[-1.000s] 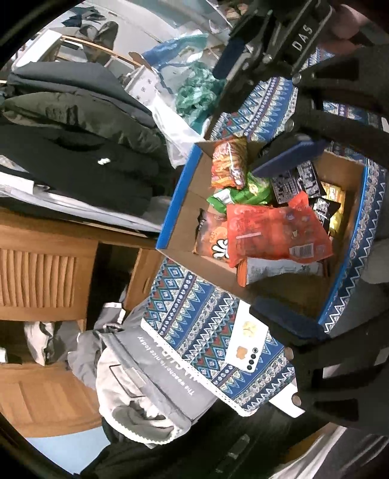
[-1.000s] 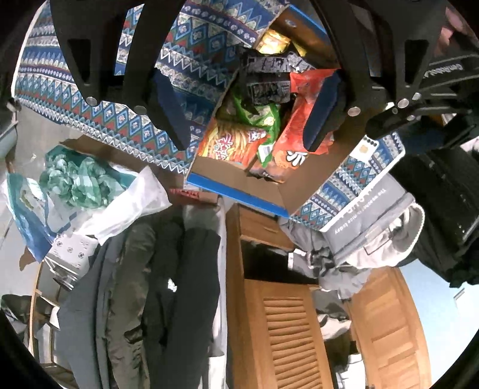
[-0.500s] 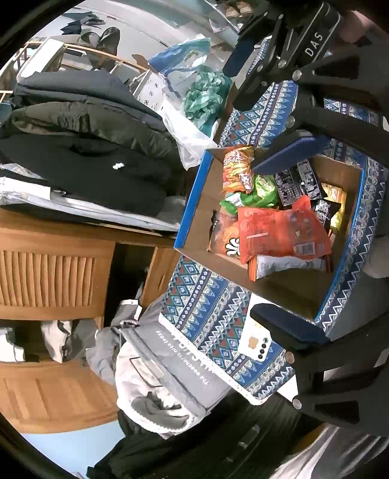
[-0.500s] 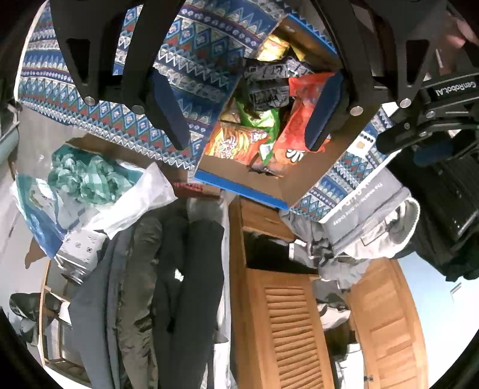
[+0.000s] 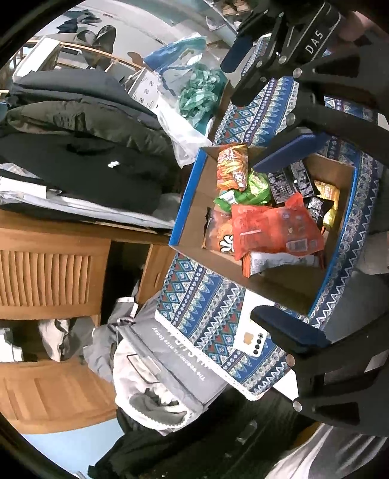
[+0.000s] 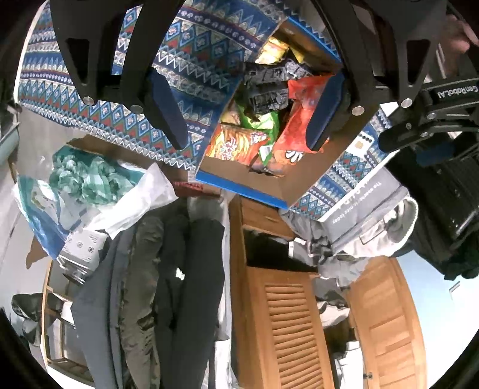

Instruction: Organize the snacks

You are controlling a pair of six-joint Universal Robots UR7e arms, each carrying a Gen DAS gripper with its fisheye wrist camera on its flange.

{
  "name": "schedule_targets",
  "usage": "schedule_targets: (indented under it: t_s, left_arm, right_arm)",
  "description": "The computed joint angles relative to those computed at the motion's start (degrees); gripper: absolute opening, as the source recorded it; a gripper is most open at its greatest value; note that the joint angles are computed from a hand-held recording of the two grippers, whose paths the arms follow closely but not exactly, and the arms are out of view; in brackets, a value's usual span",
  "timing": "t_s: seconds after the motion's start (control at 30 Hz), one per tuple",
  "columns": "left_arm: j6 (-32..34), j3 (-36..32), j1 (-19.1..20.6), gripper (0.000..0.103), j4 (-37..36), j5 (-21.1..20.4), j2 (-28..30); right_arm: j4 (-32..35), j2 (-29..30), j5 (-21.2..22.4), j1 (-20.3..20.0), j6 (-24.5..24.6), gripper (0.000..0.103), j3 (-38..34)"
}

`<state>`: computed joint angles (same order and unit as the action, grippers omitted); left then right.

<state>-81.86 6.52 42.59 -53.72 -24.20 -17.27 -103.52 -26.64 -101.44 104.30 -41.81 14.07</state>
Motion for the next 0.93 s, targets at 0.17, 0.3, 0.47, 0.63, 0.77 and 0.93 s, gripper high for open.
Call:
schedule_targets:
  t_s: [0.17,0.3,0.47,0.63,0.77,0.93]
  left_arm:
    - [0.47,3.73,-0.11,0.091,-2.89,-0.43,-1.81]
    - [0.49,5.19,-0.11,0.091,-4.31,-0.71,-2.55]
    - [0.85,7.2,-0.16,0.091,-6.16,-0.74,-3.49]
    - [-0.62,2.32,-0.11,0.091,-1.78,-0.95,-1.15]
    - [0.7,7.26,0.01,0.091,-6.22,-1.4,-3.46]
    - [0.31,8.48,-0.17,0.091,-6.64,-0.4,-4.01]
  right_arm:
    - [-0.29,-0.19,-0.01,0.0,0.01,0.081,0.44]
    - [-0.3,-0.21,-0.1,0.02,0.03,0.081,0.49]
    - [-0.19,-0.08,-0.09,0.01,0.07,0.081,0.26]
    - [-0.05,0.03,-0.15,0.03,0.11,0.081,0.05]
    - [-0.24,-0.08,-0.36,-0.06,0.34,0.081,0.53]
    - [-0.12,-0.04,-0.26,-0.09,0.28,0.081,0.4]
